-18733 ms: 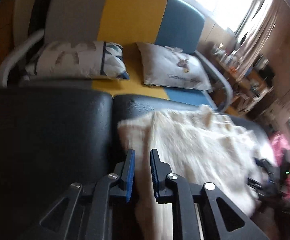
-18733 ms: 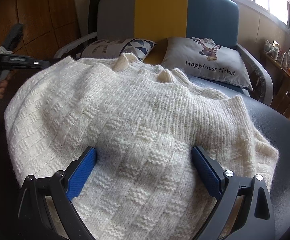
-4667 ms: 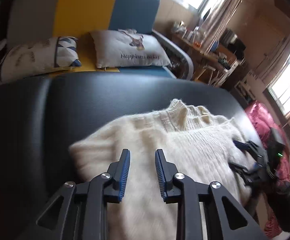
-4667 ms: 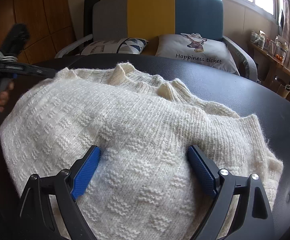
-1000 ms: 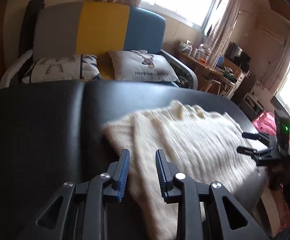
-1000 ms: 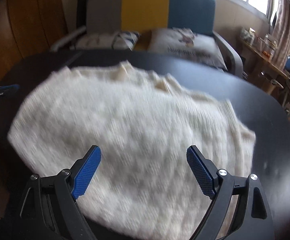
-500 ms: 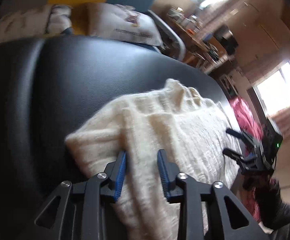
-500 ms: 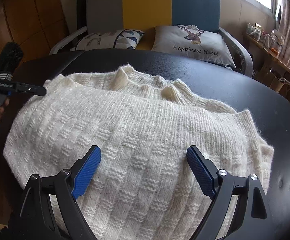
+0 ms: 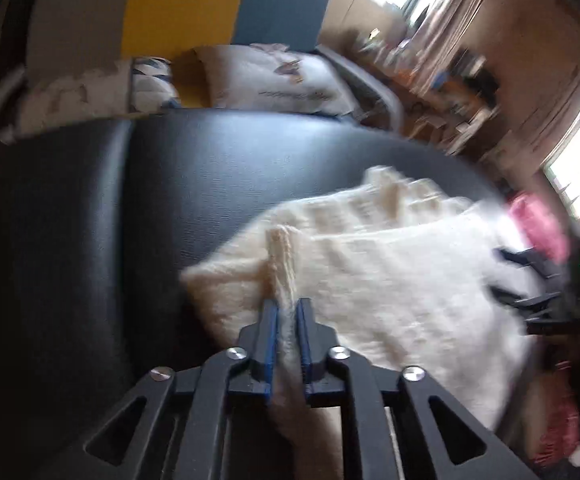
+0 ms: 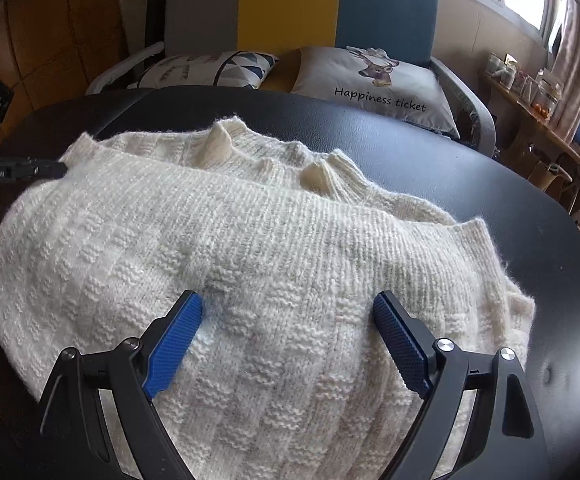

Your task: Fold clothes

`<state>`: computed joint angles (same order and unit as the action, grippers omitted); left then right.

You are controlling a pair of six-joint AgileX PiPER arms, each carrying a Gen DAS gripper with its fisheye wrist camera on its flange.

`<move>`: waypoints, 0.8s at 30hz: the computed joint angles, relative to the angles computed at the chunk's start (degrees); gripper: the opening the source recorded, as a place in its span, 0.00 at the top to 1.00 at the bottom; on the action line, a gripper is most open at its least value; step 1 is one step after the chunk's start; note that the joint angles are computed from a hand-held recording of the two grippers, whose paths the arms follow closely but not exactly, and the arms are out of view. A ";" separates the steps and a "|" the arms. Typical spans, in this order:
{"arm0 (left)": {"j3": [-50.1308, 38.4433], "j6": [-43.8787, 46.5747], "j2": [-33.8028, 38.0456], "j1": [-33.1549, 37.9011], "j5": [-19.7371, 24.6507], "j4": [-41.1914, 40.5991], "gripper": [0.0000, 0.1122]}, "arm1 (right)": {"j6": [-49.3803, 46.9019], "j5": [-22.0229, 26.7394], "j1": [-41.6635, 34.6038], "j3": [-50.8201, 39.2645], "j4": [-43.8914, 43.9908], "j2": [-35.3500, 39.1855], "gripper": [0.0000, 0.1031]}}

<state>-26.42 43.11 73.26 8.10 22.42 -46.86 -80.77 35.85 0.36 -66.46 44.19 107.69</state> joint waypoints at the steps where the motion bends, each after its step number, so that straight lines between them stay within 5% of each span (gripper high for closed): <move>1: -0.59 -3.77 -0.76 -0.02 0.01 3.44 0.84 | -0.42 0.18 -0.23 0.02 0.42 0.15 0.13; 4: -1.93 -1.33 -6.47 1.61 4.49 0.00 0.83 | -2.08 0.85 -1.07 0.15 2.30 0.73 0.12; 7: -9.15 10.27 -3.28 -1.27 13.83 0.11 0.79 | -2.68 2.12 -1.70 -0.47 2.92 1.43 0.12; 11: -22.93 4.33 7.77 -13.00 18.14 18.50 0.76 | -5.07 3.65 -2.53 -1.05 4.05 2.08 0.12; 18: -42.10 11.32 24.28 -11.76 35.52 15.99 0.71 | -8.45 8.37 -4.54 -3.63 4.89 4.04 0.11; 24: -49.20 11.29 34.18 -12.80 41.77 18.39 0.71 | -9.38 10.98 -5.05 -5.56 3.31 4.92 0.11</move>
